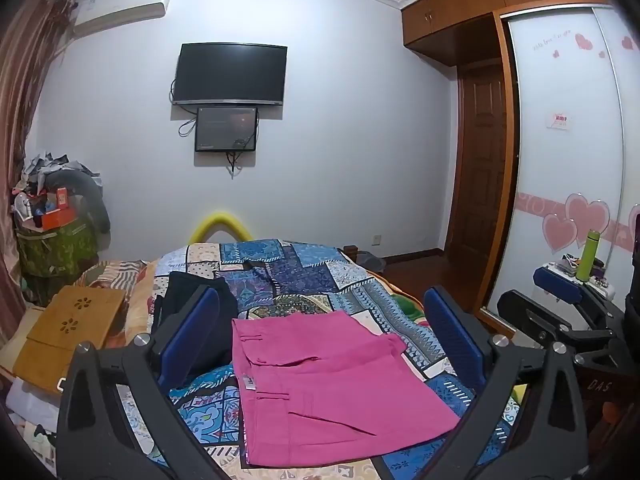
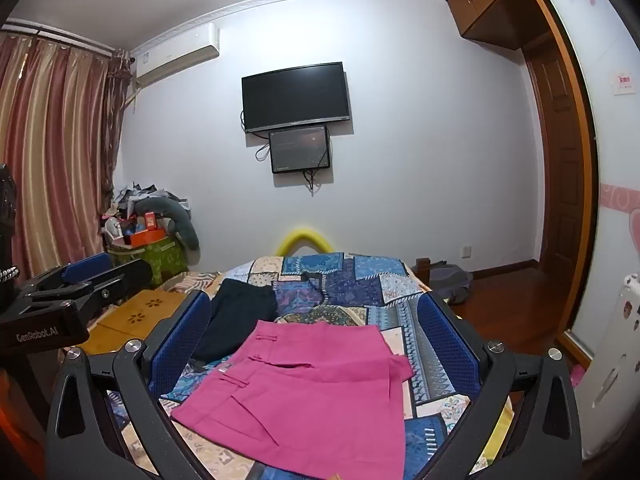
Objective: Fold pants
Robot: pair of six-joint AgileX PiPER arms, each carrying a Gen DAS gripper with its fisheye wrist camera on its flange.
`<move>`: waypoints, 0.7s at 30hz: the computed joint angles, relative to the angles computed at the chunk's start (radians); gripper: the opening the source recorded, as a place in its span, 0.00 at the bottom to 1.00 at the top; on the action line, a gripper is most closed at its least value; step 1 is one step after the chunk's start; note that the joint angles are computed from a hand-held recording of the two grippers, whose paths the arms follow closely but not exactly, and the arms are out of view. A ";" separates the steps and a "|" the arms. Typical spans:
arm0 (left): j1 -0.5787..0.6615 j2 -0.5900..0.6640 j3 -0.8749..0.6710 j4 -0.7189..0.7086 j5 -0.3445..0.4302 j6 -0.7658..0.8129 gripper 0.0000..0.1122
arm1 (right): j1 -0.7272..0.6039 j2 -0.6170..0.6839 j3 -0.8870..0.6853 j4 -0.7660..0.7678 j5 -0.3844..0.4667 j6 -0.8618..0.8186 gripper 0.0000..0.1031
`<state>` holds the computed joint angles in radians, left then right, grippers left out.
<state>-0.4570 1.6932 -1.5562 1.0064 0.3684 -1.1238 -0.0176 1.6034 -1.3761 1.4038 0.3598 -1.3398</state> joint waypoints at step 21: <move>0.001 0.014 0.005 0.038 -0.002 -0.031 0.92 | -0.006 0.019 -0.006 -0.010 0.015 0.015 1.00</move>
